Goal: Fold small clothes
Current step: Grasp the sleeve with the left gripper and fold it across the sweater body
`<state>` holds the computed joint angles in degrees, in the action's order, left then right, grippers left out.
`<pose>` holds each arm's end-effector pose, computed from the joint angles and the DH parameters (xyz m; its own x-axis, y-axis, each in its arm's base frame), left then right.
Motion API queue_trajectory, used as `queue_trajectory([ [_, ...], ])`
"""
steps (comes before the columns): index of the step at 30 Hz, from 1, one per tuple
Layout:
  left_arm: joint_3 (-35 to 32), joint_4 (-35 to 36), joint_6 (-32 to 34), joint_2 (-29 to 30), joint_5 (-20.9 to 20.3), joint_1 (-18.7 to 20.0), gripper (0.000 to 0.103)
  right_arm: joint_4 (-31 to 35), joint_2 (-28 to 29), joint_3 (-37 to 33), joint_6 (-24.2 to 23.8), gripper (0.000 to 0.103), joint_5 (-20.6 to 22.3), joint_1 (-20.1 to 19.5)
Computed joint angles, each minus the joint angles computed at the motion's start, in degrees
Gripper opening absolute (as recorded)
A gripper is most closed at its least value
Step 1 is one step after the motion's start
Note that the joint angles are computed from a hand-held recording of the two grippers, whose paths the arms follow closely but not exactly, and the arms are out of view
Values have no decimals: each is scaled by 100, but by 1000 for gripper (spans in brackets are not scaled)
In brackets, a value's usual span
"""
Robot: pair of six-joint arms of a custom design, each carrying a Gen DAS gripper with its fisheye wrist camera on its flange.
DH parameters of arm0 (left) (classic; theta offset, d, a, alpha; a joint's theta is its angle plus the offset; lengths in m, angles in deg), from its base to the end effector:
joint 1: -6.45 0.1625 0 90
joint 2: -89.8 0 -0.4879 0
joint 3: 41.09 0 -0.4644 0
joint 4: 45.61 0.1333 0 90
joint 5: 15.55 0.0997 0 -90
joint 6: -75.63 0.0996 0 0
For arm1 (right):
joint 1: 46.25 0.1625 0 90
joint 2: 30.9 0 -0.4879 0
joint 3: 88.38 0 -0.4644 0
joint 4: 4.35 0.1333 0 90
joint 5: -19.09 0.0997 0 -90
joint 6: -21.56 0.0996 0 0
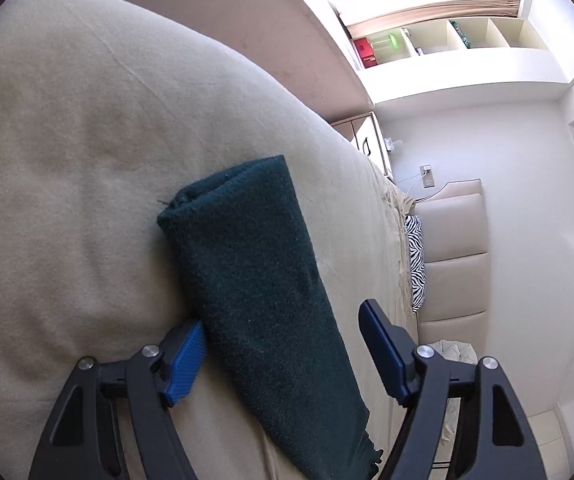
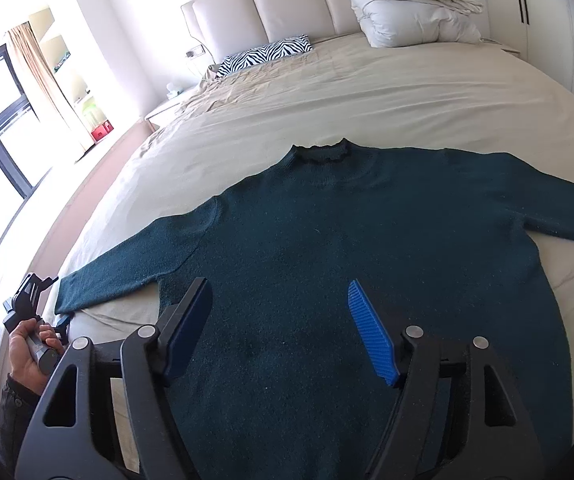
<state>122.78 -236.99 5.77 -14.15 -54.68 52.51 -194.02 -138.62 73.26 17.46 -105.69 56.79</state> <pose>-0.0090 -0.3128 0.2531 -0.7674 -0.4832 0.4214 -0.5822 0.2497 -0.7738 0.1316 -0.2294 0.2663 -0.8788 0.1636 0.4482 -0.2208 0.6933 -0.6860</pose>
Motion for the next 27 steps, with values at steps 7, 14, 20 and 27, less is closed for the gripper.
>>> queue_trajectory([
  [7, -1072, 1153, 1513, 1164, 107, -364, 8, 872, -1059, 5, -332, 42, 1042, -1090],
  [14, -1855, 3197, 3842, 3902, 1371, -2443, 9, 2644, -1607, -465, -529, 37, 3493, -3006],
  [20, -1824, 3790, 3827, 4765, 1347, -2979, 10, 3084, -179, -964, -578, 39, 4900, -3652],
  [27, -1759, 4682, 2979, 4615, 1393, -3259, 11, 2500, 1884, -1245, -3, 40, 6095, -3956],
])
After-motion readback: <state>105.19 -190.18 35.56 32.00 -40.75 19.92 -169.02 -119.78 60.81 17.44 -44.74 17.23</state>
